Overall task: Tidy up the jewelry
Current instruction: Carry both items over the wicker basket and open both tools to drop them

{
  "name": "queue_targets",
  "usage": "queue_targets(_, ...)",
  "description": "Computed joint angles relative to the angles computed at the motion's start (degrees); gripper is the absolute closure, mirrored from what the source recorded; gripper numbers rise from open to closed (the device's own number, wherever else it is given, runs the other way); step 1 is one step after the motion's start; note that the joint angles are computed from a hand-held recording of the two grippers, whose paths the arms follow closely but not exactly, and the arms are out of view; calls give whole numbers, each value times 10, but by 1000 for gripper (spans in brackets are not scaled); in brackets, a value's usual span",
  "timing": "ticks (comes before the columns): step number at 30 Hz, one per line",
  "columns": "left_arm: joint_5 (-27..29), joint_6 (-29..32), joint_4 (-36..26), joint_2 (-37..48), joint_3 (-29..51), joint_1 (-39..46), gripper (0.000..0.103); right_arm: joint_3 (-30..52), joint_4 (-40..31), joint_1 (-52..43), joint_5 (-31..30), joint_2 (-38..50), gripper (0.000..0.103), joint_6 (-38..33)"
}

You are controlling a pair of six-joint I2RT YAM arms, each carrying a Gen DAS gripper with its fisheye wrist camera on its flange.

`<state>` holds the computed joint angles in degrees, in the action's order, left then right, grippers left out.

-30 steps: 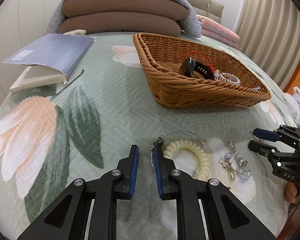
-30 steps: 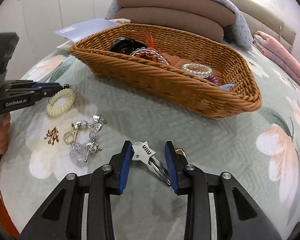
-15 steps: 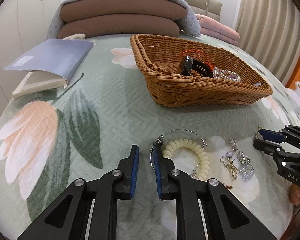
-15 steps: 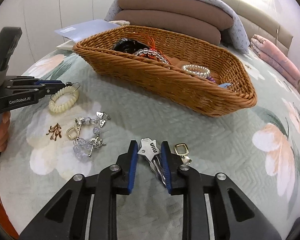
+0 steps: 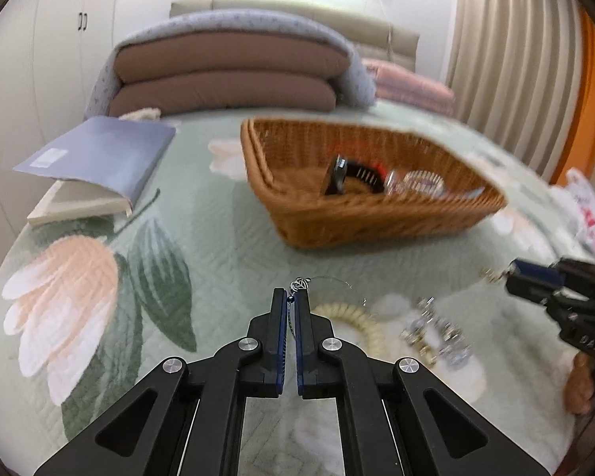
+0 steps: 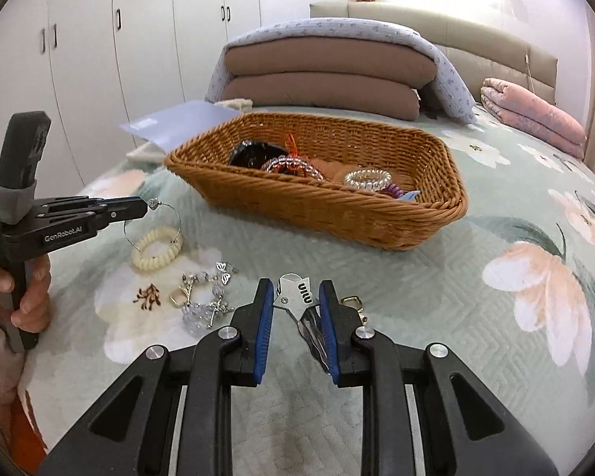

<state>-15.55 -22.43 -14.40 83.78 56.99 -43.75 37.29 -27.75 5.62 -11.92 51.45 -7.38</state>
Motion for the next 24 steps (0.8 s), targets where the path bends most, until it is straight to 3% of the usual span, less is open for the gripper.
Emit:
queue_targets(6,0,2,45,-38,-30,-12,100,-6,4,-25,-28,-21,77,7)
queue_targets(12,39,1,102,-108,-67,-23,100,-8,4,-70,-85,-42,77,8)
queue_targets(24,35,-3,99,-127,-14,-58,100,21,-2,-114,-116,-48,77,29)
